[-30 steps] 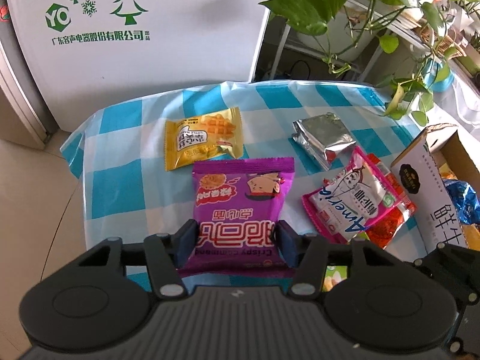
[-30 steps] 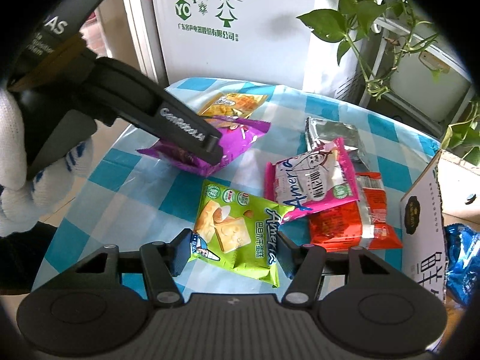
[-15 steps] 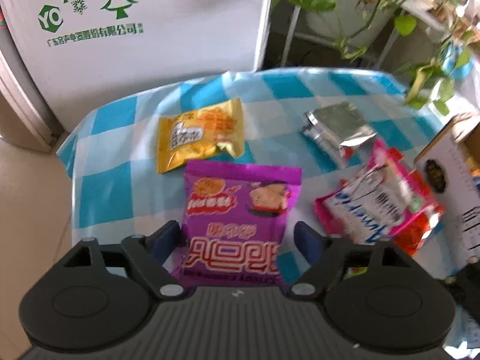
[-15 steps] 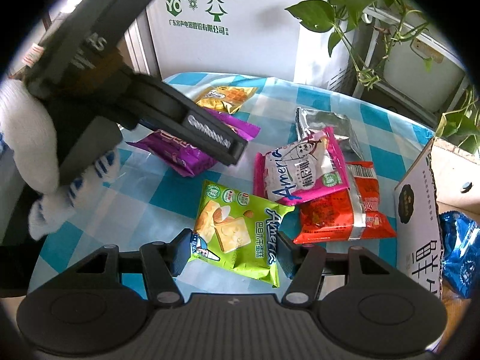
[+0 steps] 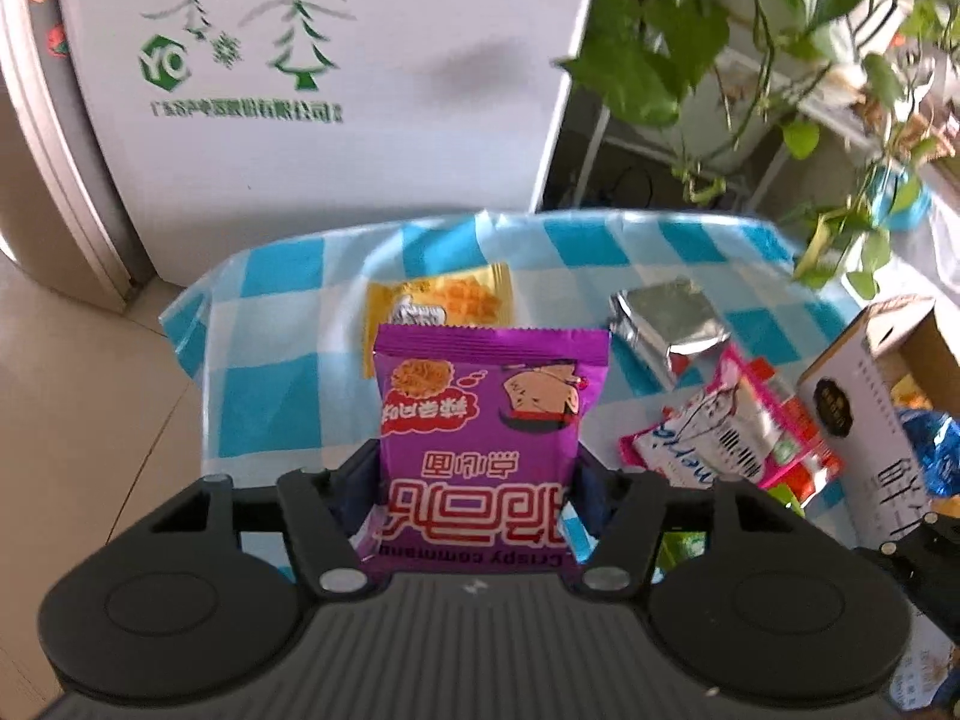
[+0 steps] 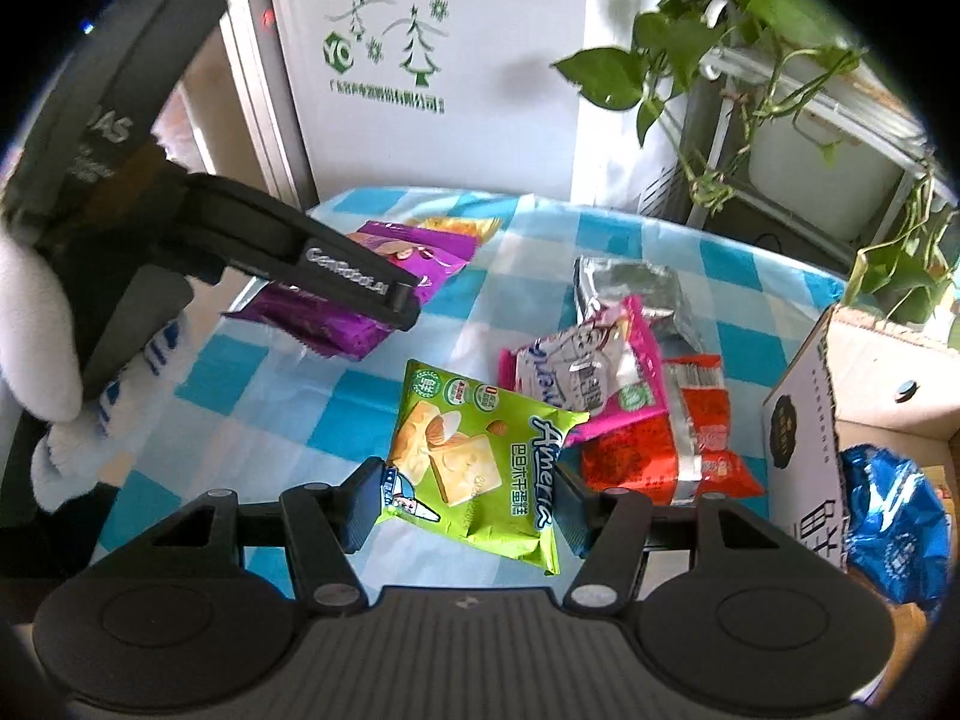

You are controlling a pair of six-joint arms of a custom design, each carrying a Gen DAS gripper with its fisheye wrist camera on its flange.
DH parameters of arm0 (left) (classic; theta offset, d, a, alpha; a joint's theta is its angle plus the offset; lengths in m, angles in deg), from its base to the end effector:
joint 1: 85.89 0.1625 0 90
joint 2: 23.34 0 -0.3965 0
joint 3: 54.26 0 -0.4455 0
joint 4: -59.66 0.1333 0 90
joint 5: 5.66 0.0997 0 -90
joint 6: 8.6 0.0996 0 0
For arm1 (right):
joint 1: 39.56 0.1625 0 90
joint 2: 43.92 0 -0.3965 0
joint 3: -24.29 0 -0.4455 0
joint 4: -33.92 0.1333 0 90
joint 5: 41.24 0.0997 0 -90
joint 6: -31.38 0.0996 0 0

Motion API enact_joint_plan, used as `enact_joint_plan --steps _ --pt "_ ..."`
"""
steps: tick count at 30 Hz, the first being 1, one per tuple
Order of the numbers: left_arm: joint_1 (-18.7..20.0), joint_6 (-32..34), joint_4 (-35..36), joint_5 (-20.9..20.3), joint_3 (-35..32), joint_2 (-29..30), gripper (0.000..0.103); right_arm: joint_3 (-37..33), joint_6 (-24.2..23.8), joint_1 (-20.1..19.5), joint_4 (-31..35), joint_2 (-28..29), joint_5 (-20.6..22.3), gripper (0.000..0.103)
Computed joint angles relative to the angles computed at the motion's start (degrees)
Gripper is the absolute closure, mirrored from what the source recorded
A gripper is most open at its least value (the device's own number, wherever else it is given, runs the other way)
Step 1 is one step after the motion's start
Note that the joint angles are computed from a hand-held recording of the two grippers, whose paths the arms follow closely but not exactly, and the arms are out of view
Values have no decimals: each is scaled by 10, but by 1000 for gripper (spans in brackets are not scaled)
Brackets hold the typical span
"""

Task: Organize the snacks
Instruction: 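Lift both held bags and carry them over the cardboard box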

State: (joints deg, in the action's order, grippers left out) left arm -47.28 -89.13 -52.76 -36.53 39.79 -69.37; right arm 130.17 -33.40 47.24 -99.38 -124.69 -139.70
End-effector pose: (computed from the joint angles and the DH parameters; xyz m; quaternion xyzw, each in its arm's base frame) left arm -0.3644 -0.5710 0.0275 -0.1076 0.8484 -0.3609 0.3720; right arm 0.0854 -0.5982 0.3023 0.4941 -0.8519 0.0900 0.1485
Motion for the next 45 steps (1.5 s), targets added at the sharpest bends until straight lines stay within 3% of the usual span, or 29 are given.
enact_joint_plan --steps 8,23,34,45 --pt "-22 -70 26 10 17 -14 40 -9 30 1 3 -13 34 38" --pt "-56 -96 51 11 8 14 40 -24 78 -13 -9 -45 97 38" --pt "-69 -52 41 43 -12 43 40 -59 116 -27 -17 -35 104 38" --pt "-79 89 -127 55 -30 82 40 -123 189 -55 -42 -17 138 37"
